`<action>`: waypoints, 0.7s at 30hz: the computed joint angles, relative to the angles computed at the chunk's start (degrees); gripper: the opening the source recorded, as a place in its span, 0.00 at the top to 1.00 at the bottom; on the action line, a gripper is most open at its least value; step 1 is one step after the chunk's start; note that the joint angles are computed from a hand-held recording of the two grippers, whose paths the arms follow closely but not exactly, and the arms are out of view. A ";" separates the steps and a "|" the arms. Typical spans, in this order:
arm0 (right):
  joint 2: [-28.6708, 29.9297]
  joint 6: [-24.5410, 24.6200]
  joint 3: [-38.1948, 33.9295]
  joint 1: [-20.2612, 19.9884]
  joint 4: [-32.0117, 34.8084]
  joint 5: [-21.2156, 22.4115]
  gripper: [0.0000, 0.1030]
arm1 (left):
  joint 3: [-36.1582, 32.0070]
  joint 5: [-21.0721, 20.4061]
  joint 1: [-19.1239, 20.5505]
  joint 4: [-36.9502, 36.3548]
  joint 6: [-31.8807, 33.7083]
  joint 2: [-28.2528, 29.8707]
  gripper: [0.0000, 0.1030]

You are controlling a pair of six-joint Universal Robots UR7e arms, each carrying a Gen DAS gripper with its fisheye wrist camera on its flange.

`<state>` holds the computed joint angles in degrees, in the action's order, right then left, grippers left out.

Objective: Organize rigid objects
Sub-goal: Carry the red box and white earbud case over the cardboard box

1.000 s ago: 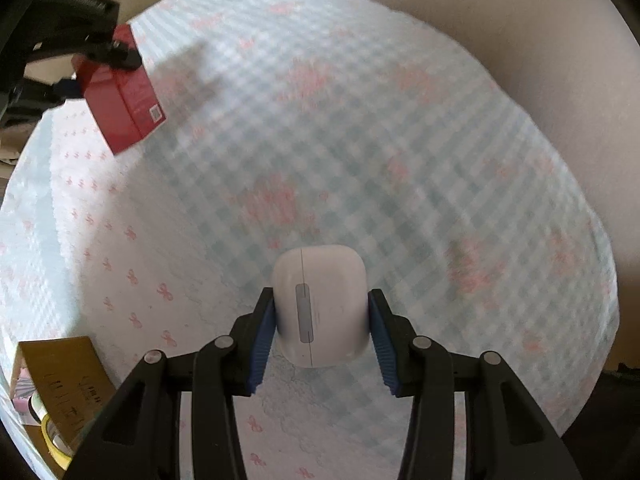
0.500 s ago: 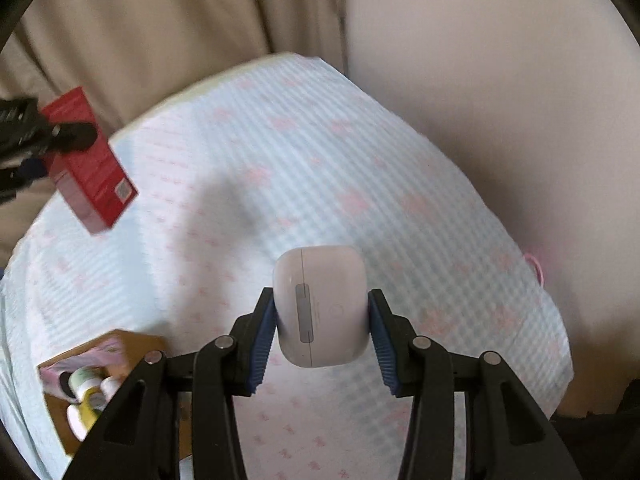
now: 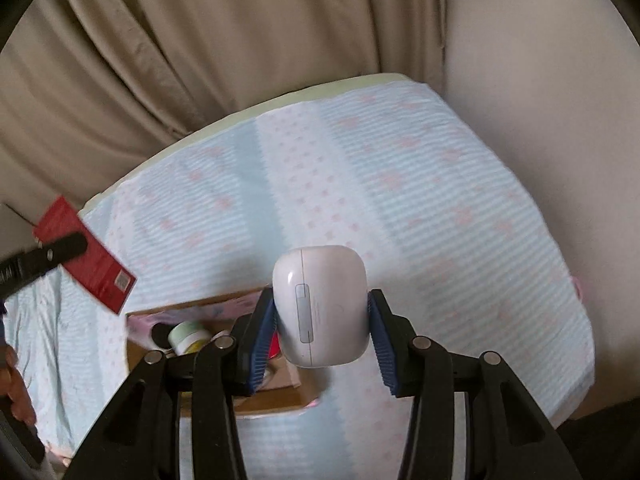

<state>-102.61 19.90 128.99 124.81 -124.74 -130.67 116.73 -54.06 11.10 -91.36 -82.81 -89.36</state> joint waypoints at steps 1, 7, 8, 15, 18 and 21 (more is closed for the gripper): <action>0.25 0.89 0.69 0.38 -0.43 0.39 0.60 | 1.22 -0.77 -1.08 2.61 -2.23 -2.74 0.63; 2.67 7.85 4.66 1.94 -2.63 3.30 0.60 | 7.17 -5.66 -5.39 10.56 -9.66 -13.65 0.63; 3.07 8.51 4.94 2.20 -2.70 3.56 0.60 | 8.33 -6.36 -5.53 10.39 -9.92 -14.85 0.63; 6.54 11.12 8.18 1.58 -3.92 4.57 0.60 | 16.67 -10.44 -5.10 4.29 -7.91 -20.05 0.63; 8.17 9.51 9.68 -0.05 -5.95 5.12 0.60 | 19.34 -11.84 -3.49 -0.34 -5.51 -19.34 0.63; 9.97 6.86 11.21 -2.21 -8.34 5.64 0.60 | 21.95 -13.09 -1.90 -5.20 -3.96 -17.34 0.63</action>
<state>-92.65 26.77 140.20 122.60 -133.07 -125.03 138.68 -67.14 9.20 -96.56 -86.76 -106.69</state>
